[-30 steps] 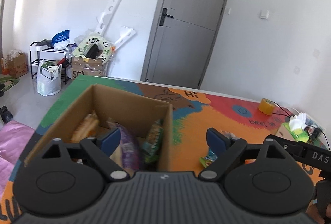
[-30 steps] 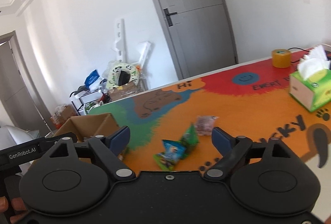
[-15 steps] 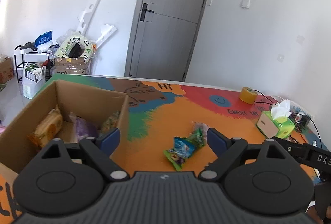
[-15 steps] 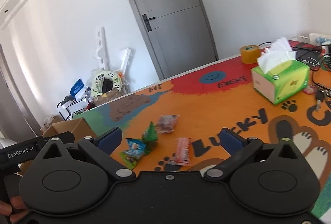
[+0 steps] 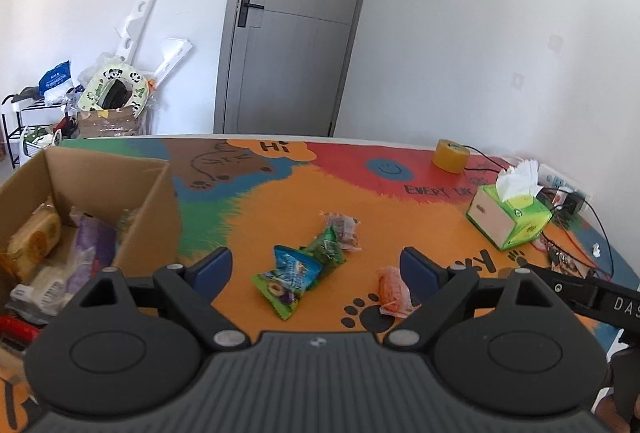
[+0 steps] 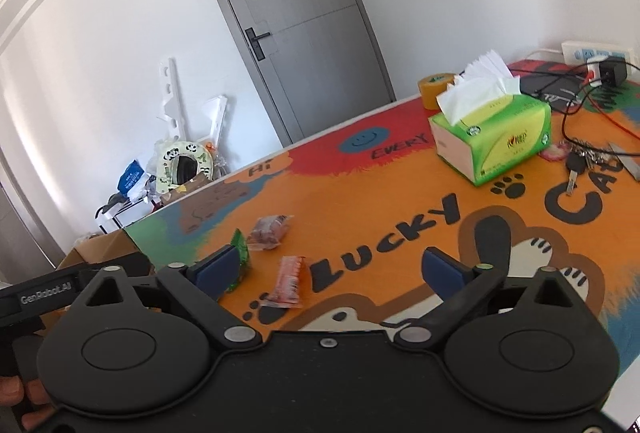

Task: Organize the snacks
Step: 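Move both tools back over the remaining snacks, then grasp the orange candy stick with the right tool while the left tool grasps the blue chip bag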

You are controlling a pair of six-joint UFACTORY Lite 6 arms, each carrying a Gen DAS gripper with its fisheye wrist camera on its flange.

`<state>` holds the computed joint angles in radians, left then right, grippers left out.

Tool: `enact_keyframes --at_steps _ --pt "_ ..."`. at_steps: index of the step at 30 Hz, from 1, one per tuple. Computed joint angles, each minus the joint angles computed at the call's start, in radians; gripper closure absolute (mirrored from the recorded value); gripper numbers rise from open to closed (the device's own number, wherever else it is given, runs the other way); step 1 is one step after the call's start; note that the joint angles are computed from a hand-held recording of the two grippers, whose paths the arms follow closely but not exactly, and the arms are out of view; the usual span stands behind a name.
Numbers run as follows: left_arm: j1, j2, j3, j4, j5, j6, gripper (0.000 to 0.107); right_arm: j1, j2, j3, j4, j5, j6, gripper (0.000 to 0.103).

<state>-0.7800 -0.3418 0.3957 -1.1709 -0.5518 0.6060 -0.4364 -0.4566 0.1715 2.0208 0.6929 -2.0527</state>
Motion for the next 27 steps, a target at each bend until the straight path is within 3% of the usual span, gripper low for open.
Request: enact_keyframes --at_steps 14,16,27 --pt "0.091 0.326 0.153 0.223 0.007 -0.187 0.026 0.031 0.369 0.12 0.151 0.082 -0.197 0.022" --pt "0.114 0.376 0.182 0.26 0.016 -0.215 0.031 0.067 0.418 0.147 0.179 0.079 -0.213 0.023" --pt "0.214 0.544 0.292 0.374 0.024 -0.289 0.034 0.317 0.605 0.325 0.355 0.014 -0.249 0.03"
